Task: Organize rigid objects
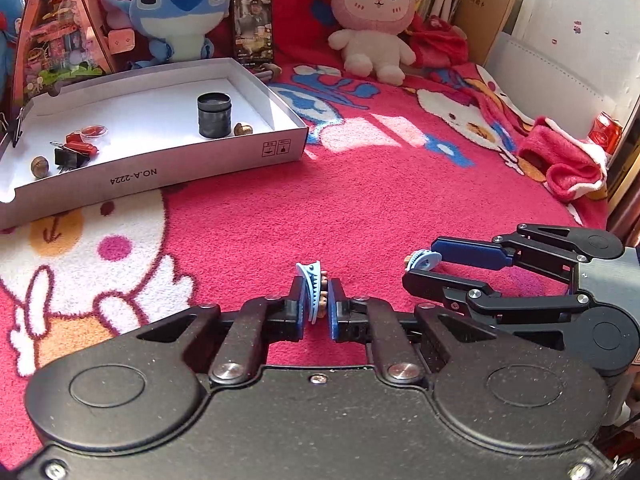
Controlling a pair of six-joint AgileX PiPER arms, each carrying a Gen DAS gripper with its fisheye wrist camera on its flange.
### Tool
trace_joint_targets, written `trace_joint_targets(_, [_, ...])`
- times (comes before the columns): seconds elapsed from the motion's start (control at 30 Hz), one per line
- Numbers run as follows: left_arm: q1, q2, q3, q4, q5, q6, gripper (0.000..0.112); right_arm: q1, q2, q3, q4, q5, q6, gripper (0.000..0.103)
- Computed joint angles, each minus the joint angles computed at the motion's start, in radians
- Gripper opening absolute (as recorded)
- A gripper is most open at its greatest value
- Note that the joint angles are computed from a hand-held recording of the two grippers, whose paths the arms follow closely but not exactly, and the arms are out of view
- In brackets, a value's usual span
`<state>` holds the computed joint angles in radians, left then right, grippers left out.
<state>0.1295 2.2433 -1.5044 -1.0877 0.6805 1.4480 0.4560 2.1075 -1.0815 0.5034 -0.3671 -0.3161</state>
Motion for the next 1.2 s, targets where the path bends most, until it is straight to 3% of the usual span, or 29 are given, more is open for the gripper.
trace_joint_targets(0.17, [0.064,0.004,-0.024,0.063,-0.008,-0.049,0.011,0.03,0.062,-0.109,-0.003,0.034,-0.015,0.042])
trace_joint_targets(0.5, [0.143,-0.001,-0.013,0.035,-0.014,-0.001,0.015,0.077,0.138,-0.25,0.071,0.098,-0.126,0.04])
trace_joint_targets(0.57, [0.151,-0.001,-0.009,0.025,-0.017,0.008,0.017,0.078,0.131,-0.241,0.077,0.093,-0.126,0.048])
trace_joint_targets(0.63, [0.156,-0.01,0.012,0.002,-0.032,0.043,0.018,0.076,0.117,-0.219,0.055,0.081,-0.094,0.048])
trace_joint_targets(0.67, [0.158,-0.013,0.021,-0.008,-0.038,0.06,0.021,0.075,0.107,-0.202,0.052,0.072,-0.086,0.054])
trace_joint_targets(0.8, [0.165,-0.023,0.049,-0.047,-0.051,0.117,0.028,0.077,0.079,-0.156,0.083,0.059,-0.118,0.057])
trace_joint_targets(0.87, [0.163,-0.036,0.078,-0.086,-0.077,0.168,0.039,0.078,0.07,-0.137,0.097,0.056,-0.135,0.059])
trace_joint_targets(1.03, [0.16,-0.063,0.143,-0.191,-0.147,0.325,0.043,0.086,0.066,-0.119,0.256,0.036,-0.3,0.059])
trace_joint_targets(1.2, [0.17,-0.077,0.164,-0.196,-0.132,0.347,0.045,0.088,0.074,-0.125,0.462,-0.024,-0.467,0.061])
